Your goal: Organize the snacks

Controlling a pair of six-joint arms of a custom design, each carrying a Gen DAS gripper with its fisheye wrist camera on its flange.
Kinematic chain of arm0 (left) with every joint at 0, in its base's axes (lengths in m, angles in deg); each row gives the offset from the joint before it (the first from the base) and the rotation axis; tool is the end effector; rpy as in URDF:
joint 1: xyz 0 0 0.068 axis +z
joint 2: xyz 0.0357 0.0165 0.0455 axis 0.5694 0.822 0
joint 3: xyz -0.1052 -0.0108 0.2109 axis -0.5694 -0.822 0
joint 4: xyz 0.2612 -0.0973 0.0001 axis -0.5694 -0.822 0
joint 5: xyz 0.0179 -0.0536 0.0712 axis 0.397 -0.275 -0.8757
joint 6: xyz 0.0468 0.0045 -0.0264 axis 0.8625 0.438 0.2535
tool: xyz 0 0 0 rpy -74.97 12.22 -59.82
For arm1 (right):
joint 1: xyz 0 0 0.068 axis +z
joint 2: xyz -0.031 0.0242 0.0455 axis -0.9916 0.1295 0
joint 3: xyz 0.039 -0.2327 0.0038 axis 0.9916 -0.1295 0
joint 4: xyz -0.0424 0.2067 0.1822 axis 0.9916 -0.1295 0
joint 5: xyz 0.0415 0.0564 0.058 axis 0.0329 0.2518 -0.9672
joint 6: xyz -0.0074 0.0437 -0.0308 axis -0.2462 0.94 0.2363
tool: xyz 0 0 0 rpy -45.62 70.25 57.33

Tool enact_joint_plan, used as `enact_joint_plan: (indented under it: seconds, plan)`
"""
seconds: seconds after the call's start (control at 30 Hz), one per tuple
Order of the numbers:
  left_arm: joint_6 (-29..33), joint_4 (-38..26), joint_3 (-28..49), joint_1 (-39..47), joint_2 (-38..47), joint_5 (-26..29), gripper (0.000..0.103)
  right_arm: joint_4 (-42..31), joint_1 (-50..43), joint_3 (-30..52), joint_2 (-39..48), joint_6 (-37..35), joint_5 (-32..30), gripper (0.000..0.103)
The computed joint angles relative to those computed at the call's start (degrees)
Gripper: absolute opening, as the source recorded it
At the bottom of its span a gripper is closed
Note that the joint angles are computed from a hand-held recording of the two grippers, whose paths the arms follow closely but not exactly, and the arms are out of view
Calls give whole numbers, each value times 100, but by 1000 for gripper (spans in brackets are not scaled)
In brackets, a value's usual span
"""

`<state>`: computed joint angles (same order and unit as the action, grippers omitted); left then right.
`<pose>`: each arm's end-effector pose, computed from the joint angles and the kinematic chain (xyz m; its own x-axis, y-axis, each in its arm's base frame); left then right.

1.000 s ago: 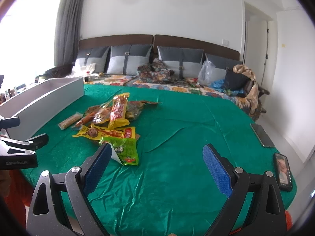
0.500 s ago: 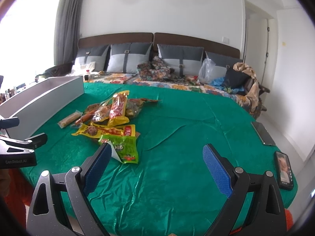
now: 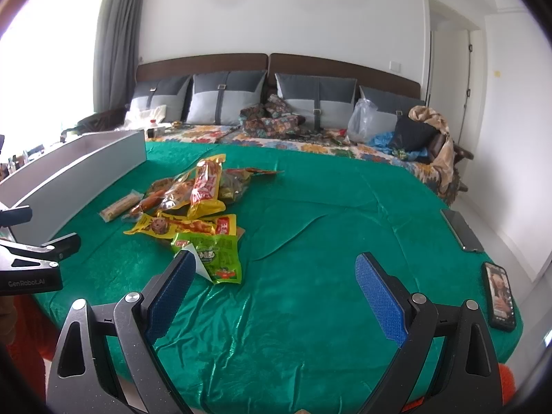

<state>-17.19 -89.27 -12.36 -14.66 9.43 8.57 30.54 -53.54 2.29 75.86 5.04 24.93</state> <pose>0.1765 -0.1639 0.1384 -0.6224 -0.2029 -0.7559 -0.4553 0.8795 0.1388 0.2600 0.1418 0.1415 -0.3844 -0.2901 -0.8764 -0.4647 0.8811 -0.0879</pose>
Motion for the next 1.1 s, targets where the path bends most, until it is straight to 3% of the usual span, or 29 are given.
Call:
enact_joint_plan:
  seconds: [0.7, 1.1]
  plan:
    - [204, 250, -157, 177, 36, 196, 103, -104, -49, 115, 164, 41, -42, 96]
    - [388, 587, -367, 430, 104, 579, 103, -195, -79, 186, 247, 83, -68, 96]
